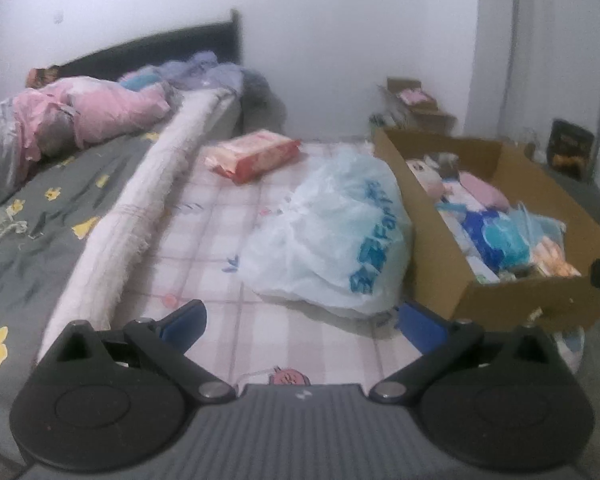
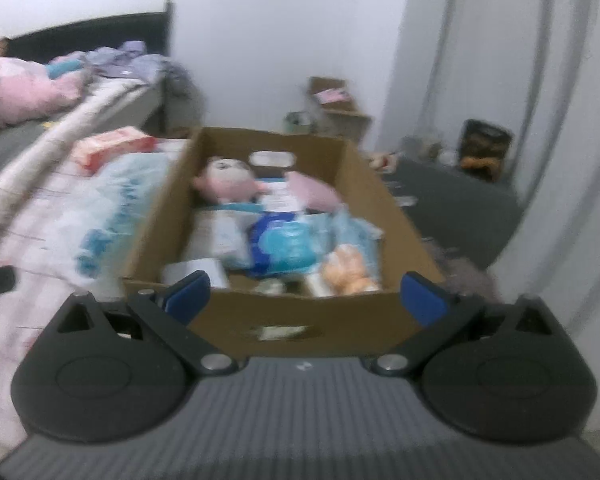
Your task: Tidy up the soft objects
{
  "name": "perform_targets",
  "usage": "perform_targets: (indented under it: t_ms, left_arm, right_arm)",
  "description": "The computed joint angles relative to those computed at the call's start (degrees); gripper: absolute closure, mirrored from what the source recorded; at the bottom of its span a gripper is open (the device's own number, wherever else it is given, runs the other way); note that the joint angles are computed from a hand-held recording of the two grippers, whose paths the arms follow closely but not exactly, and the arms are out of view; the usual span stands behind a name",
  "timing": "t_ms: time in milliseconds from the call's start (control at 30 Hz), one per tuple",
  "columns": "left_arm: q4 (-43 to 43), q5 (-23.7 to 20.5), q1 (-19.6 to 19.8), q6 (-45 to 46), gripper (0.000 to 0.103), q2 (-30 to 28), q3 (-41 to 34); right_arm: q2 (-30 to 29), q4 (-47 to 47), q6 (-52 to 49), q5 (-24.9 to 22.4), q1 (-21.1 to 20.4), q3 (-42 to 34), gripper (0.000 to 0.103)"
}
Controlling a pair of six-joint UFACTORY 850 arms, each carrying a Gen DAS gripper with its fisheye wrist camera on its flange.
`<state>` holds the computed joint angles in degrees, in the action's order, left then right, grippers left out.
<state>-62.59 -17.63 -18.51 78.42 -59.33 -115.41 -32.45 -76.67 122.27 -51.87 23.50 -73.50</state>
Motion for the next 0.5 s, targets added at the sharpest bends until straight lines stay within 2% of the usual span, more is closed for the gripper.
perform_targets:
  t_ms: [67, 167, 233, 400, 500]
  left_arm:
    - [2.93, -2.11, -0.03, -2.52, 0.000, -0.15, -0.52]
    - [-0.09, -1.65, -0.51, 1.14, 0.000, 0.91, 1.45]
    - [4.29, -1.56, -0.97, -4.14, 0.000, 0.81, 1.09]
    - [13.34, -6.71, -1.17, -16.68, 0.000, -1.54, -3.46]
    - [17.11, -6.53, -1.84, -19.65, 0.000, -1.93, -4.23]
  right_arm:
    - [1.40, -0.88, 1.04, 5.46, -0.52, 1.19, 0.001]
    - [1.86, -0.44, 1.39, 10.21, -1.04, 1.32, 0.001]
    - [1.87, -1.23, 1.97, 11.51, -1.03, 1.40, 0.001]
    - [1.09, 0.53, -0.52, 12.62, -1.54, 0.37, 0.001]
    - [0.26, 1.86, -2.45, 13.03, -2.08, -0.41, 0.001]
